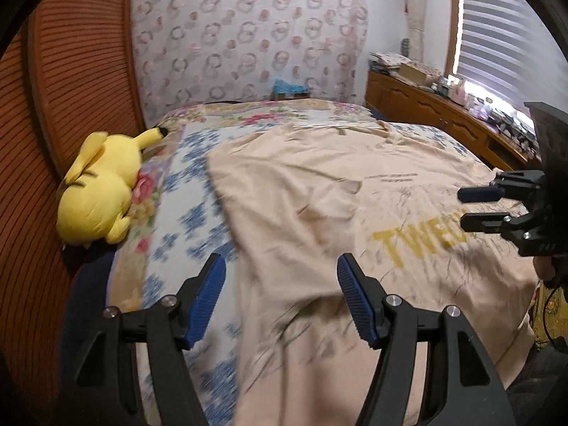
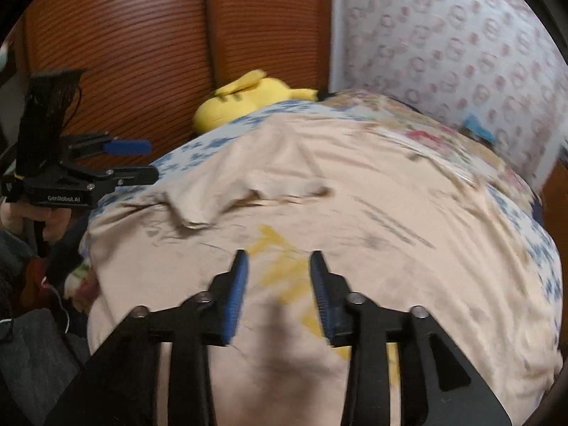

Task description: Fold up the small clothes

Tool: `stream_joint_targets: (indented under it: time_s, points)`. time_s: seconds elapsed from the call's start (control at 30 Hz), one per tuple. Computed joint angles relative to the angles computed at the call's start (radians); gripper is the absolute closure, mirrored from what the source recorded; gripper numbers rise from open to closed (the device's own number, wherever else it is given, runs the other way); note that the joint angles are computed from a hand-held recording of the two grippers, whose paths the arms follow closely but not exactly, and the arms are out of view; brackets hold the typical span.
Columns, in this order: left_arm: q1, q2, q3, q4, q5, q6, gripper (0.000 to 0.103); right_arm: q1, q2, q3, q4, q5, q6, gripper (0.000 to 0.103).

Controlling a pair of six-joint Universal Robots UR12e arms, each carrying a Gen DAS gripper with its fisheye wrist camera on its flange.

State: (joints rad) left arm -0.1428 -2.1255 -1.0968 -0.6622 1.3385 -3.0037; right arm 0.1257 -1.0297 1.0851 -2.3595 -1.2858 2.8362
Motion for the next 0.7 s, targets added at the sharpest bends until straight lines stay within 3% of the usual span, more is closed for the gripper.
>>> stream_joint_targets:
  time_s: [0.07,0.47,0.7]
  points:
    - [-0.013,-0.022,0.038,-0.021,-0.002,0.015,0.038,-0.019,-0.016,0.024,-0.018,-0.028,0.030,0.051]
    - [-0.086,-0.148,0.254,-0.187,-0.041,0.117,0.038,-0.140,-0.112,0.170,-0.099,-0.224,0.182,0.050]
    - [-0.120,-0.203,0.357,-0.294,-0.035,0.179,0.038,-0.213,-0.155,0.241,-0.118,-0.268,0.288,0.050]
